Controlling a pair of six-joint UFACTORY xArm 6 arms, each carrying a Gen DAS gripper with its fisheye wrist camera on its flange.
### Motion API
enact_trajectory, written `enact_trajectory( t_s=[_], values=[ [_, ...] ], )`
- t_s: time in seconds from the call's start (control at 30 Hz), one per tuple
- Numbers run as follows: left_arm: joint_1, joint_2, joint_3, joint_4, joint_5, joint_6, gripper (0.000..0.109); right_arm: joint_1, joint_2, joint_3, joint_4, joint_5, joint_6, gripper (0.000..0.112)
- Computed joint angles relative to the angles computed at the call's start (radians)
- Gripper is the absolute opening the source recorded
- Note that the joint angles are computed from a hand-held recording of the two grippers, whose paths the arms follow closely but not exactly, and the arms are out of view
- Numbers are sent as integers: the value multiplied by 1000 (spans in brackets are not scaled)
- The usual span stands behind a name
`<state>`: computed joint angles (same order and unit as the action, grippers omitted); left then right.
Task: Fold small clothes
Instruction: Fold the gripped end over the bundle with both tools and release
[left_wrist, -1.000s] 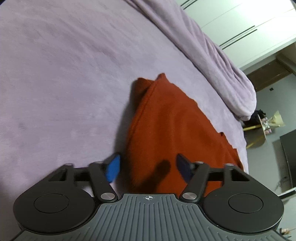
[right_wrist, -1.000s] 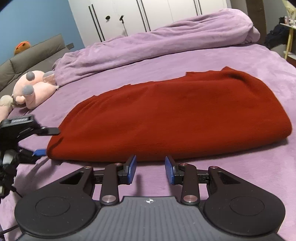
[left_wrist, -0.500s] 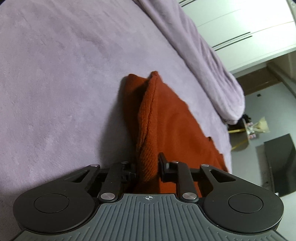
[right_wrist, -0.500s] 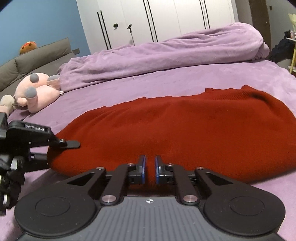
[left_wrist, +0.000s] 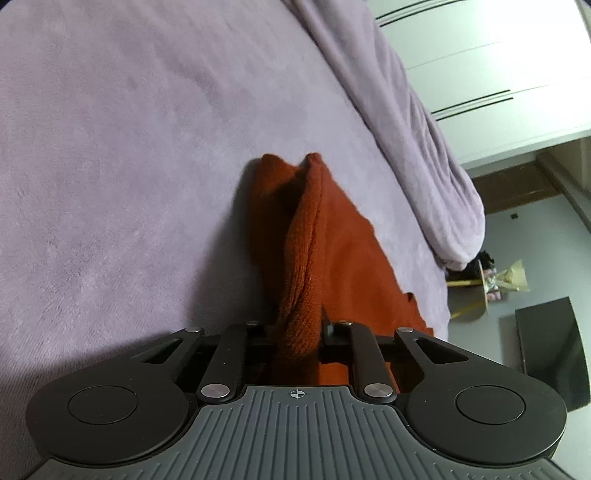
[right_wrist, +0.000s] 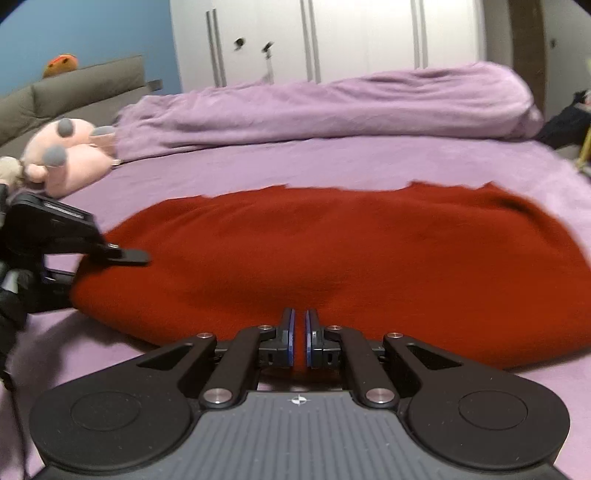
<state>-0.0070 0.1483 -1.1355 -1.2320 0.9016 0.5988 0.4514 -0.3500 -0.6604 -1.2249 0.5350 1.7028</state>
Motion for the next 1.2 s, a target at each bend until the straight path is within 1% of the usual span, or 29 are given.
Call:
enact_trajectory(
  t_s=[0.07, 0.1, 0.23, 0.37, 0.47, 0.57, 0.67, 0.73, 0.77, 0.8, 0.83, 0.87, 0.9, 0.93, 1.0, 1.07, 1.1, 1.13, 1.17, 1.2],
  values=[
    [-13, -26, 7, 14, -19, 20, 17, 22, -48, 30, 14, 68, -11, 5],
    [-24, -44, 9, 26, -33, 35, 17, 24, -71, 46, 16, 83, -10, 5],
    [-70, -103, 8, 60, -66, 74, 17, 16, -155, 102, 35, 109, 15, 5],
    [-149, -162, 3, 94, -106, 109, 16, 4, -237, 157, 44, 128, 60, 5],
    [-231, -189, -6, 112, -122, 120, 16, -8, -289, 193, 52, 146, 82, 5],
    [-346, -202, 12, 177, -209, 116, 16, -21, -323, 220, 70, 159, 85, 6],
    [-441, -190, 35, 239, -272, 103, 17, -38, -362, 253, 99, 159, 74, 6],
    [-502, -168, 46, 343, -312, 75, 21, -48, -386, 273, 118, 160, 58, 6],
    [-520, -154, 44, 382, -315, 67, 29, -52, -395, 280, 126, 162, 50, 6],
    [-531, -148, 46, 386, -321, 77, 39, -57, -404, 287, 135, 163, 43, 6],
    [-535, -148, 49, 350, -321, 119, 44, -61, -418, 297, 142, 165, 41, 6],
    [-532, -158, 53, 310, -305, 165, 54, -68, -432, 307, 148, 162, 41, 6],
    [-521, -169, 53, 277, -269, 204, 59, -79, -443, 315, 157, 155, 37, 6],
    [-504, -185, 56, 246, -227, 246, 59, -87, -452, 323, 165, 149, 37, 6],
    [-468, -241, 90, 196, -172, 305, 60, -100, -466, 332, 182, 145, 34, 6],
    [-424, -304, 140, 156, -144, 321, 60, -111, -480, 336, 176, 137, 46, 6],
    [-406, -327, 159, 158, -145, 312, 61, -117, -482, 332, 168, 129, 52, 6],
    [-393, -350, 186, 159, -163, 311, 61, -134, -481, 325, 141, 102, 70, 6],
    [-389, -367, 211, 180, -214, 290, 61, -155, -475, 316, 117, 61, 85, 6],
    [-396, -384, 245, 239, -294, 235, 61, -177, -459, 301, 100, 17, 96, 6]
  ],
)
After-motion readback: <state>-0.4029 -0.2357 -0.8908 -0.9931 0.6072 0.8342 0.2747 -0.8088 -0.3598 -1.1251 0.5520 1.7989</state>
